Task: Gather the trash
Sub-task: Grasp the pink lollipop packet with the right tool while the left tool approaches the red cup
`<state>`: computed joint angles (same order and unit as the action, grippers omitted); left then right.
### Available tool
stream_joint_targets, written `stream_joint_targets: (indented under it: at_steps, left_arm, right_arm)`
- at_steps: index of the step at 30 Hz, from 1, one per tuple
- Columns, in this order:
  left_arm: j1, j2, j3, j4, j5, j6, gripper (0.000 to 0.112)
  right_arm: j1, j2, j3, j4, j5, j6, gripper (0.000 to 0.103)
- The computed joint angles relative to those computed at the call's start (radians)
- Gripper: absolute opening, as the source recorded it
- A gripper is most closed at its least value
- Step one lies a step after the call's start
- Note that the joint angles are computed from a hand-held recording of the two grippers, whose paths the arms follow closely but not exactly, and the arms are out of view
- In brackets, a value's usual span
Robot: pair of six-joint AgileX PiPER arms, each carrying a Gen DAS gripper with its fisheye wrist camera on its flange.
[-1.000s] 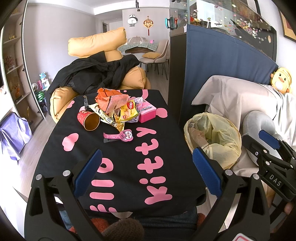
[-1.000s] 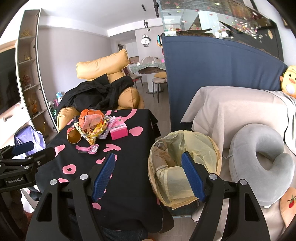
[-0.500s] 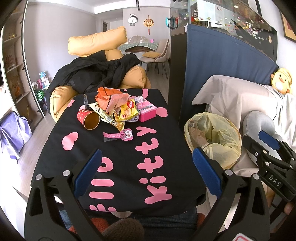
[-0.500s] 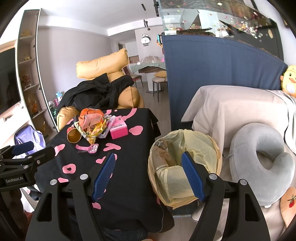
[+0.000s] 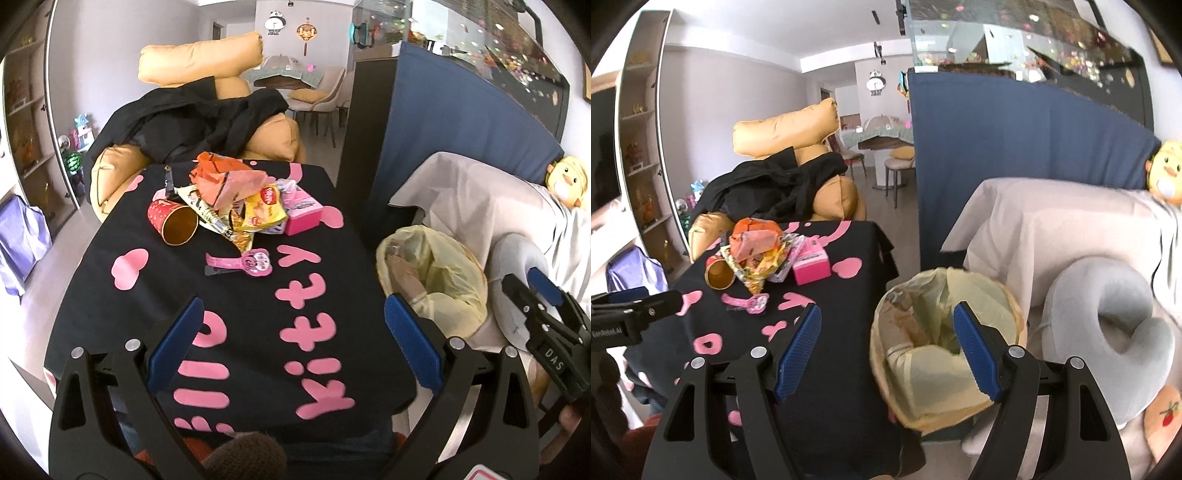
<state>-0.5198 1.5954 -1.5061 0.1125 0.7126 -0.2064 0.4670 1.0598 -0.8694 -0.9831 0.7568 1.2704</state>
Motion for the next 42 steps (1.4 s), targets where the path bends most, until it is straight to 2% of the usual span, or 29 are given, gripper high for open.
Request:
stream_joint_targets:
  at_steps: [3,5,8,13,18,20,24,25,27,28,30,33,35,38,40,42]
  left_arm:
    - [0.045,0.043,-0.018,-0.041,-0.012,0.059,0.094]
    - [0.086,0.083,-0.042,-0.067,-0.016,0.087,0.094]
    - [0.159,0.146,-0.077,-0.128,-0.036,0.135,0.094]
    - [0.295,0.250,-0.123,-0.346,-0.066,0.308,0.094]
    - [0.382,0.323,-0.143,-0.404,-0.139,0.377,0.094]
    - [0.409,0.359,-0.178,-0.431,-0.136,0.399,0.094]
    - [0.446,0.426,-0.261,-0.420,-0.122,0.410,0.094]
    - [0.450,0.439,-0.279,-0.404,-0.122,0.402,0.094]
    - [0.467,0.463,-0.313,-0.401,-0.114,0.404,0.094]
    - [0.475,0.481,-0.344,-0.402,-0.085,0.405,0.094]
    - [0.490,0.527,-0.427,-0.398,-0.008,0.398,0.094]
    - [0.501,0.577,-0.513,-0.392,0.056,0.400,0.094]
    - [0.499,0.593,-0.538,-0.384,0.065,0.410,0.094]
    - [0.497,0.627,-0.597,-0.360,0.094,0.425,0.094]
    - [0.504,0.647,-0.627,-0.374,0.117,0.427,0.093]
    - [0.517,0.672,-0.663,-0.400,0.153,0.424,0.088]
  right_arm:
    - [-0.005,0.056,-0.022,-0.045,-0.002,0.020,0.070]
    - [-0.030,0.096,-0.042,-0.031,-0.034,-0.003,0.070]
    - [-0.077,0.166,-0.072,0.023,-0.110,-0.060,0.070]
    - [-0.114,0.305,-0.140,0.110,-0.207,-0.147,0.070]
    - [-0.120,0.445,-0.228,0.191,-0.260,-0.243,0.070]
    - [-0.140,0.507,-0.284,0.304,-0.301,-0.374,0.070]
    - [-0.169,0.622,-0.395,0.682,-0.405,-0.774,0.070]
    - [-0.166,0.647,-0.427,0.771,-0.403,-0.874,0.070]
    - [-0.149,0.747,-0.573,0.898,-0.332,-1.074,0.070]
    - [-0.153,0.778,-0.616,0.942,-0.312,-1.149,0.070]
    - [-0.143,0.865,-0.731,0.951,-0.271,-1.199,0.070]
    - [-0.145,1.024,-0.967,1.042,-0.120,-1.313,0.070]
    - [-0.145,1.090,-1.071,1.061,-0.045,-1.355,0.070]
    - [-0.114,1.199,-1.250,1.000,0.083,-1.358,0.070]
    - [-0.105,1.231,-1.299,0.976,0.102,-1.362,0.070]
    - [-0.097,1.267,-1.368,0.966,0.131,-1.357,0.070]
